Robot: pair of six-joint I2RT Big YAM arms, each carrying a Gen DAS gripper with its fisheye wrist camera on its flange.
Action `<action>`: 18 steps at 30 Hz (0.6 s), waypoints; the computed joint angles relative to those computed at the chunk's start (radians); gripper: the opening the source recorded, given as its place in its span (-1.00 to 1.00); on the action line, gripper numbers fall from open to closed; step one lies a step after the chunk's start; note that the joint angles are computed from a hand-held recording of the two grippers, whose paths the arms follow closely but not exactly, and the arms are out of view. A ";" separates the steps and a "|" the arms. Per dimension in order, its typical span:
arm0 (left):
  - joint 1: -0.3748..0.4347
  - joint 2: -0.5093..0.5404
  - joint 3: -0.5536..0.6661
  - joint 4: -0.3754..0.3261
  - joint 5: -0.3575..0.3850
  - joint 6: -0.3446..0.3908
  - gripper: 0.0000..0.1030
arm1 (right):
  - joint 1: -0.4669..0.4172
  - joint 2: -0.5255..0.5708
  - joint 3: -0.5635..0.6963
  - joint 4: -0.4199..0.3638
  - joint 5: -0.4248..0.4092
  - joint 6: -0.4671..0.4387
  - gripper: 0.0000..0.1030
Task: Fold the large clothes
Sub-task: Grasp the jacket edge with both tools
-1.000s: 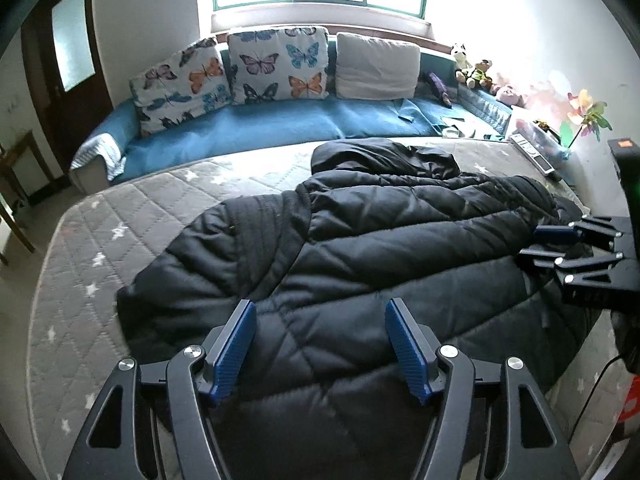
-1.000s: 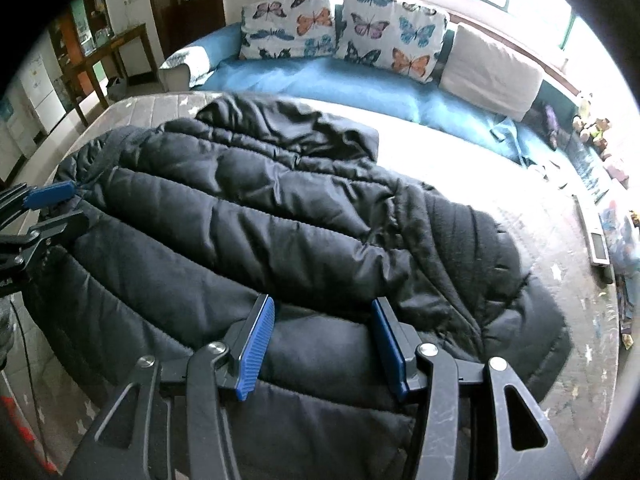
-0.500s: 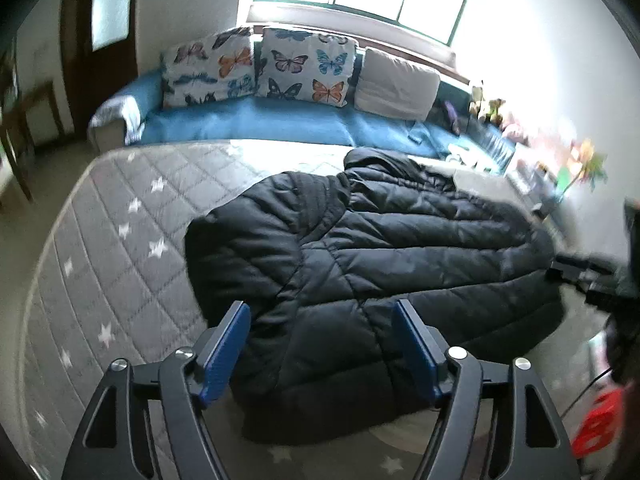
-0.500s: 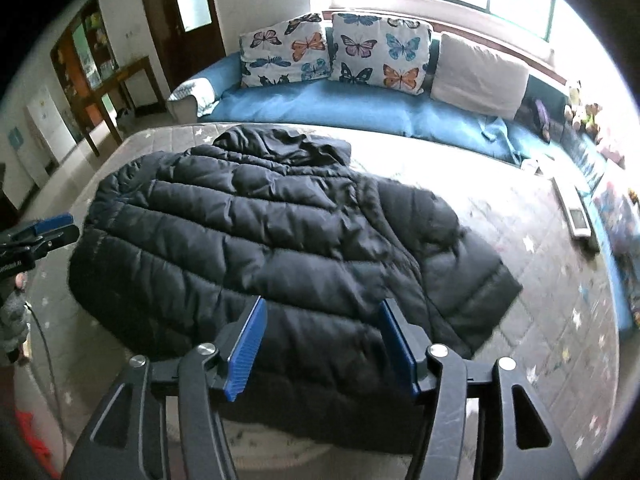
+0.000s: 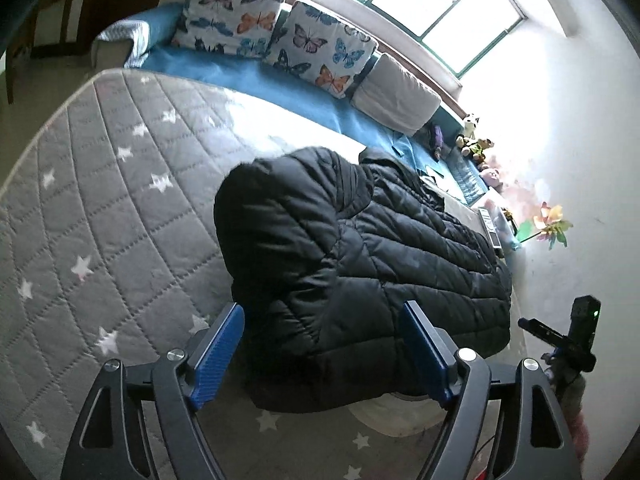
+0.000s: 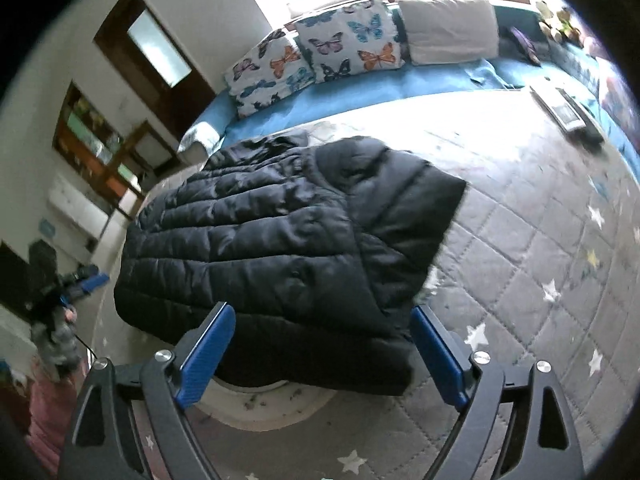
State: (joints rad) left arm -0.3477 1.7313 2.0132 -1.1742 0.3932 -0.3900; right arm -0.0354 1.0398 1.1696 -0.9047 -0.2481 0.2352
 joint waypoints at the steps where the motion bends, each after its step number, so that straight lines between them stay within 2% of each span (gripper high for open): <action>1: 0.000 0.006 -0.001 0.003 0.008 -0.010 0.64 | -0.016 -0.003 -0.008 0.005 -0.013 0.008 0.92; 4: 0.009 0.019 -0.014 0.017 0.038 -0.038 0.64 | -0.068 -0.001 -0.031 0.020 -0.102 0.030 0.99; 12: 0.029 0.053 -0.038 0.032 0.081 -0.083 0.64 | -0.099 0.049 -0.039 0.029 -0.161 0.046 1.00; 18: 0.038 0.069 -0.057 0.088 0.141 -0.114 0.65 | -0.108 0.104 -0.023 0.031 -0.197 0.055 1.00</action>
